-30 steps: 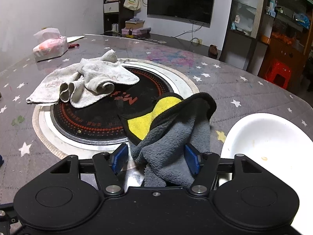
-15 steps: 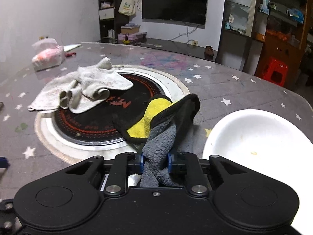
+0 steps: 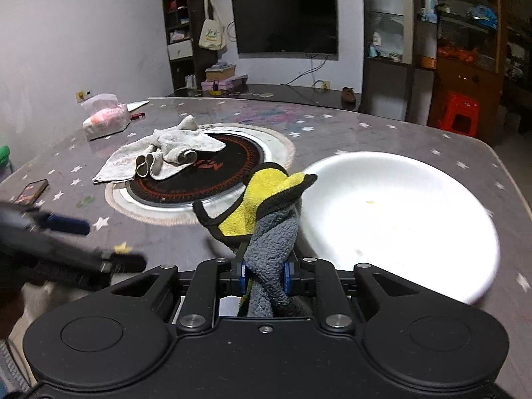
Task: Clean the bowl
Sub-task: 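Carry the cloth toward the bowl while the left gripper grasps the bowl rim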
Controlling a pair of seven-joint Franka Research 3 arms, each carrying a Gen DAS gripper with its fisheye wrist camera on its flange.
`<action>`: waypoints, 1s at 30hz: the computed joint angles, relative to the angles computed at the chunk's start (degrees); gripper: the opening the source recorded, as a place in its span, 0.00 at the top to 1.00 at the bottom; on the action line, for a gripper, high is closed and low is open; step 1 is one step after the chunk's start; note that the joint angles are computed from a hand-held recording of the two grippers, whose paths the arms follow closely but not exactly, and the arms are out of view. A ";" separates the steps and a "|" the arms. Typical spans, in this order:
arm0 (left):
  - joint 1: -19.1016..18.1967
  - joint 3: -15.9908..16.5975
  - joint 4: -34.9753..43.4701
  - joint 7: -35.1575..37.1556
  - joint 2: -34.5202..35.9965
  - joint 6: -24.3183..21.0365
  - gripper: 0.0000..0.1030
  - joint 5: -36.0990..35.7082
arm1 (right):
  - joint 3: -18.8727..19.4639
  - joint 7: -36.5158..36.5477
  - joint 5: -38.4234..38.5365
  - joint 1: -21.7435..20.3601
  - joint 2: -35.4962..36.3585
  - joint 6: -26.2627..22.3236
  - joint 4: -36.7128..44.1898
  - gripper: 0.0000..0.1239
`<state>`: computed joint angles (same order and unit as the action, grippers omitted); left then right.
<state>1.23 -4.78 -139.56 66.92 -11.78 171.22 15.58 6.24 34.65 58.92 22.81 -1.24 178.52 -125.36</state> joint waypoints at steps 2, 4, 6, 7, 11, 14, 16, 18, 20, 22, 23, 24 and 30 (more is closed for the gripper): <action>-1.79 0.75 1.18 1.77 0.67 -0.09 0.01 -2.37 | -0.42 -0.42 0.99 0.00 -2.48 0.67 -2.78 0.83; -3.45 1.26 2.29 3.87 1.33 -0.22 0.01 -4.92 | -1.30 0.45 0.85 0.34 -4.74 1.76 -5.51 0.83; -4.18 0.98 3.57 5.04 2.14 -0.52 0.01 -6.18 | -2.29 2.52 -0.25 0.72 -6.50 3.25 -7.92 0.84; -3.92 0.33 4.37 4.56 2.68 -0.77 0.01 -5.78 | -2.43 4.36 -1.71 0.42 -7.39 4.04 -9.22 0.84; -3.56 -1.42 8.27 2.15 5.66 -2.08 0.01 -4.55 | 2.18 15.88 -11.62 -7.13 -10.08 6.45 -13.99 0.84; -3.71 -2.13 11.10 0.53 7.78 -4.00 0.01 -4.05 | 7.61 23.34 -16.89 -15.05 -10.99 7.96 -16.41 0.84; -4.15 -2.65 14.24 -0.39 10.08 -6.72 0.01 -4.55 | 9.72 26.41 -18.65 -18.30 -11.07 9.13 -17.42 0.84; -4.43 -2.93 16.26 -1.35 11.56 -8.32 0.01 -4.88 | 11.15 28.67 -19.92 -20.55 -10.76 10.48 -18.07 0.84; -4.66 -3.16 18.22 -2.39 12.98 -9.84 0.01 -5.26 | 9.16 30.02 -20.89 -19.14 -9.96 11.88 -18.54 0.84; -4.84 -3.39 20.07 -2.84 14.30 -11.15 0.01 -6.22 | 6.73 31.52 -22.39 -17.23 -9.20 12.89 -18.86 0.84; -4.98 -3.49 21.21 -3.34 15.14 -12.05 0.01 -6.21 | 3.98 32.52 -23.64 -14.84 -8.90 13.43 -19.18 0.83; -5.08 -3.59 22.17 -3.69 15.84 -12.83 0.01 -6.33 | 1.28 33.75 -25.13 -12.55 -8.63 13.96 -19.52 0.83; -5.52 -4.09 26.79 -5.34 19.36 -16.33 0.10 -7.19 | -5.93 41.13 -33.38 -7.40 -7.73 16.37 -20.99 0.83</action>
